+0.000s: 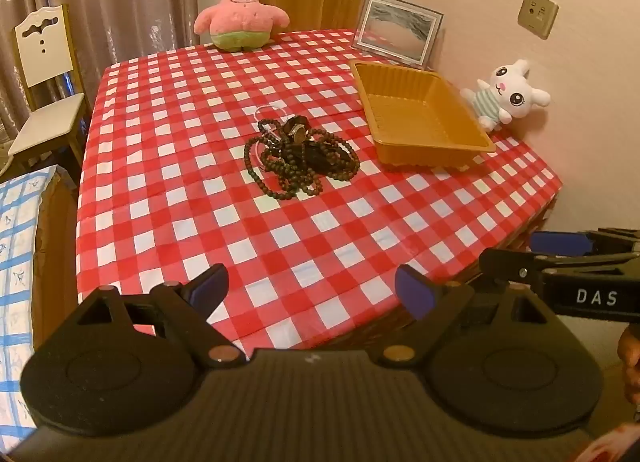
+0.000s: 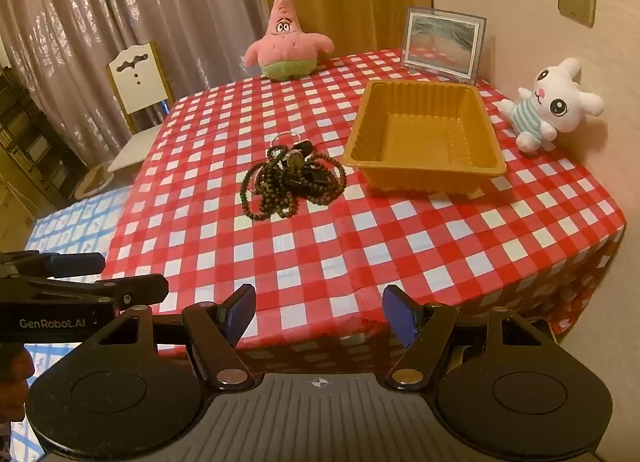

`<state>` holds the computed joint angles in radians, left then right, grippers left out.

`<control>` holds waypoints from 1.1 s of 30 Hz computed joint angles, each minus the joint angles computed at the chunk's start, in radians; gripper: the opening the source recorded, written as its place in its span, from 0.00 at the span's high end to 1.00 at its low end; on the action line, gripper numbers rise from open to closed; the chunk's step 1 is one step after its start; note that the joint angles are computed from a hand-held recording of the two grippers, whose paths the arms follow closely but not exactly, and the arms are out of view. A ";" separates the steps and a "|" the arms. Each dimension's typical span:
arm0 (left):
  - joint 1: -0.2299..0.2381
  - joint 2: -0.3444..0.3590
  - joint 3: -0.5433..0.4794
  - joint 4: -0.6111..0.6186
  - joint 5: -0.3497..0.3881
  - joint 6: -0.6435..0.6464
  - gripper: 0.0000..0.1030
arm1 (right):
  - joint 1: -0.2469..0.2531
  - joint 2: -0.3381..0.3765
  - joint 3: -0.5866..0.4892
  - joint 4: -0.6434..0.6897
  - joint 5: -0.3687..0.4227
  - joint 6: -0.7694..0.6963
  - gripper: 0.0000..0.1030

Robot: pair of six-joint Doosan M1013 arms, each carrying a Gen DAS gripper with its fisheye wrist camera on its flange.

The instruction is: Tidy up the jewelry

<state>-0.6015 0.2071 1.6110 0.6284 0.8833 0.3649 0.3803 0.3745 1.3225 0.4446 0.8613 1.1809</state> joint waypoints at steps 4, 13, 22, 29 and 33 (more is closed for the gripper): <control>0.000 0.000 0.000 0.001 0.000 0.001 0.13 | -0.005 0.004 -0.005 0.013 0.010 -0.004 0.32; -0.001 0.000 0.000 0.003 0.002 0.001 0.13 | -0.013 0.009 -0.009 0.022 0.010 -0.015 0.32; -0.001 0.001 -0.001 0.005 0.005 0.002 0.13 | -0.019 0.012 -0.009 0.029 0.008 -0.025 0.32; -0.001 0.001 0.000 0.007 0.006 0.002 0.13 | -0.017 0.019 -0.023 0.026 0.010 -0.021 0.32; -0.001 0.001 0.000 0.008 0.007 0.001 0.13 | -0.019 0.024 -0.030 0.028 0.014 -0.024 0.32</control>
